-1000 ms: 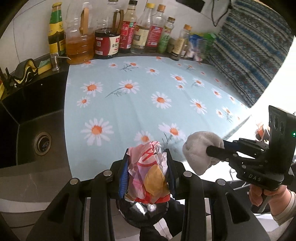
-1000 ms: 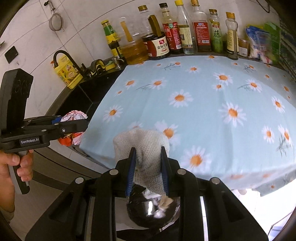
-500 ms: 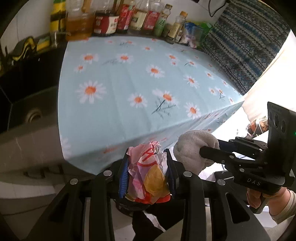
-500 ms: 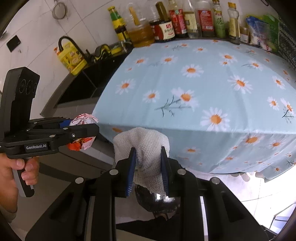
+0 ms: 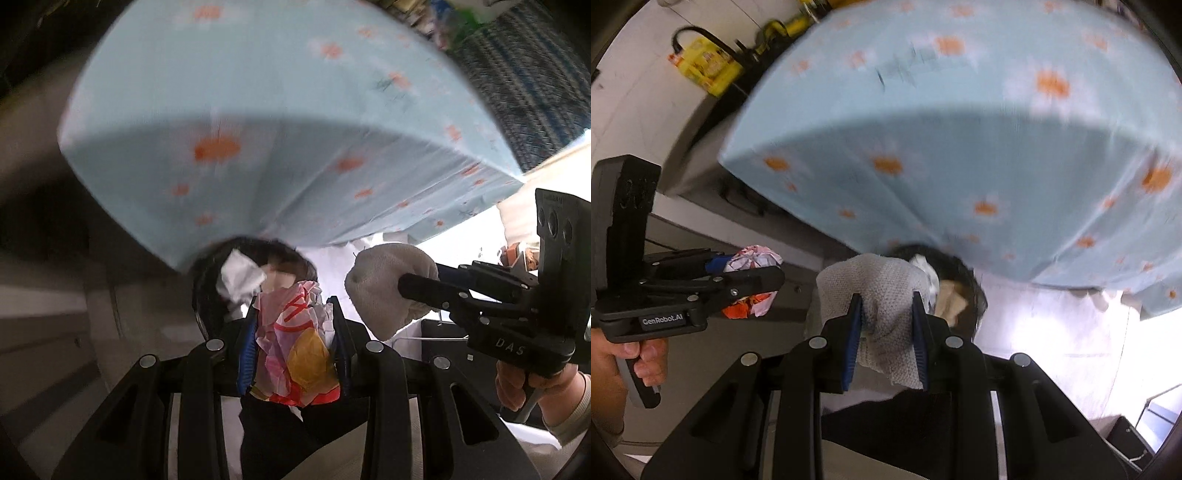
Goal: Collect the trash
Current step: 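Carry the red wrapper and grey cloth down over the black bin, then open both tools to drop the red wrapper and grey cloth into the bin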
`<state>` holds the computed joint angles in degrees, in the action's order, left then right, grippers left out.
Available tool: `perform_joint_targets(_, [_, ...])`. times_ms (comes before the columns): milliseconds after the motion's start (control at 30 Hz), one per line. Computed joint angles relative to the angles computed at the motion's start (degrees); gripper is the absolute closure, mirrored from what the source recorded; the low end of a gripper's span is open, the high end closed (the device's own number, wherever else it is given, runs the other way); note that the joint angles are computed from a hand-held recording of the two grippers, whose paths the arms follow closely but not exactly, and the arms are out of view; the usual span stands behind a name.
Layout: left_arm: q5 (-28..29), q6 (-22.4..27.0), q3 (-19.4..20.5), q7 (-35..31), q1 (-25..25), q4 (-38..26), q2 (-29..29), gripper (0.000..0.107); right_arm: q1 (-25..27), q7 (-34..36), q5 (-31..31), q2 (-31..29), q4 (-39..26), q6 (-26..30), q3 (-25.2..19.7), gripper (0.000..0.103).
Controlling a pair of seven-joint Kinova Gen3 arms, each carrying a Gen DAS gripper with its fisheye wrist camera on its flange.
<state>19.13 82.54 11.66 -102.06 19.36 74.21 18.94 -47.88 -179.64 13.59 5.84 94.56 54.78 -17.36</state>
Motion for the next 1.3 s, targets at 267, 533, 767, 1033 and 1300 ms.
perform_joint_targets(267, [-1.2, -4.6, -0.5, 3.3, 1.2, 7.3, 3.4, 0.074, 2.2, 2.7, -9.0, 2.5, 9.0, -10.6, 0.6, 0.076])
perform_joint_targets(533, [-2.4, -12.3, -0.5, 4.9, 1.9, 14.5, 8.2, 0.074, 2.3, 5.1, -15.8, 8.2, 16.8, -22.5, 1.6, 0.075])
perform_joint_targets(767, [-3.4, -17.5, -0.2, 6.2, 2.6, 17.6, 13.1, 0.074, 1.0, 5.5, -20.7, 12.4, 22.3, -33.2, 3.8, 0.075])
perform_joint_targets(1033, [-5.3, -19.0, -0.5, 9.0, 3.6, 17.2, 15.4, 0.06, 4.5, 8.7, -26.5, 14.2, 24.6, -37.9, 3.0, 0.061])
perform_joint_targets(1300, [-6.5, -17.5, -0.6, 11.4, 3.1, 16.5, 13.7, 0.038, 3.7, 8.2, -26.4, 11.5, 24.5, -35.3, 4.7, 0.053])
